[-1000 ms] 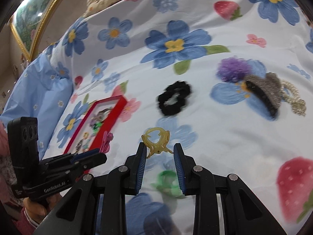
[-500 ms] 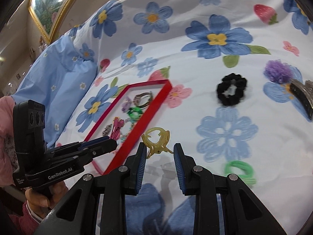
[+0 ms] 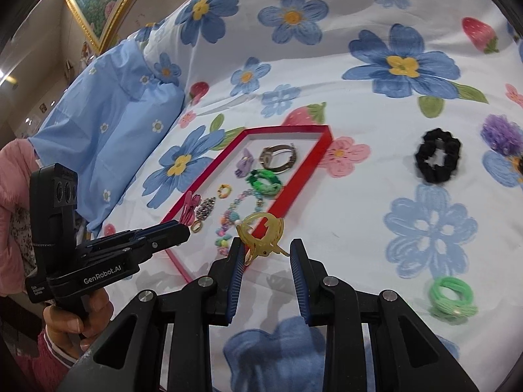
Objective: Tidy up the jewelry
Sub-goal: 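Carry both clips into the tray and open both tools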
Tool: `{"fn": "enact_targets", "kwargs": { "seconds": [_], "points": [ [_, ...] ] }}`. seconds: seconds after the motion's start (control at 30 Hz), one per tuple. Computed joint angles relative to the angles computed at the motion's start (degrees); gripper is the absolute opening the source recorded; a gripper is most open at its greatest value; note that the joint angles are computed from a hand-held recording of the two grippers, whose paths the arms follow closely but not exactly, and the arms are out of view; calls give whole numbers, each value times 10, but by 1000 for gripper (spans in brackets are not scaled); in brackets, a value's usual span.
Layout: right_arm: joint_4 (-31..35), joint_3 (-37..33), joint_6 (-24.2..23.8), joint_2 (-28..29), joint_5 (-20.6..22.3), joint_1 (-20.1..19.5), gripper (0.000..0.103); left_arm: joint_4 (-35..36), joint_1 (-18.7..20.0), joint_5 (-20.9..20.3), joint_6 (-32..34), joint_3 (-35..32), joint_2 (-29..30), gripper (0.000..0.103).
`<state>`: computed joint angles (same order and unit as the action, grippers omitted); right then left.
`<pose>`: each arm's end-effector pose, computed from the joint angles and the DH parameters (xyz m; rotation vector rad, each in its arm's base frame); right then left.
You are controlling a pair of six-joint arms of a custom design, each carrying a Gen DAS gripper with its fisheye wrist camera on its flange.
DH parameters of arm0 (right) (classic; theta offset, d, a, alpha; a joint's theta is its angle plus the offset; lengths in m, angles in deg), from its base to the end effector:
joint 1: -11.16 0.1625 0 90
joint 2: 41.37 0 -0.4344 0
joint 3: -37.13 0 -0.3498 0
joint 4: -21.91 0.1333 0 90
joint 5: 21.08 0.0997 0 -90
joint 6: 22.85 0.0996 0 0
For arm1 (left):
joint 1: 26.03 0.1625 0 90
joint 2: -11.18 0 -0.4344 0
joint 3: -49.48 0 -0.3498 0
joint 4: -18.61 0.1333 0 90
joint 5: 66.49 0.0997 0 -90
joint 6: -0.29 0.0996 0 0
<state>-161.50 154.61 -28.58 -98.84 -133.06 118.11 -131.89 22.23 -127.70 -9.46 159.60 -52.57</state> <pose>0.2500 -0.4910 0.2036 0.3760 -2.6733 0.8559 -0.2319 -0.5322 0.2386 0.6689 2.6487 -0.6092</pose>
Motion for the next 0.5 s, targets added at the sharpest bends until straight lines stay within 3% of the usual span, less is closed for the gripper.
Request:
{"fn": "enact_targets", "kwargs": {
  "seconds": [0.5],
  "points": [
    [72,-85,-19,84,22,21,29,33,50,38,-9,-7,-27,18]
  ]
}}
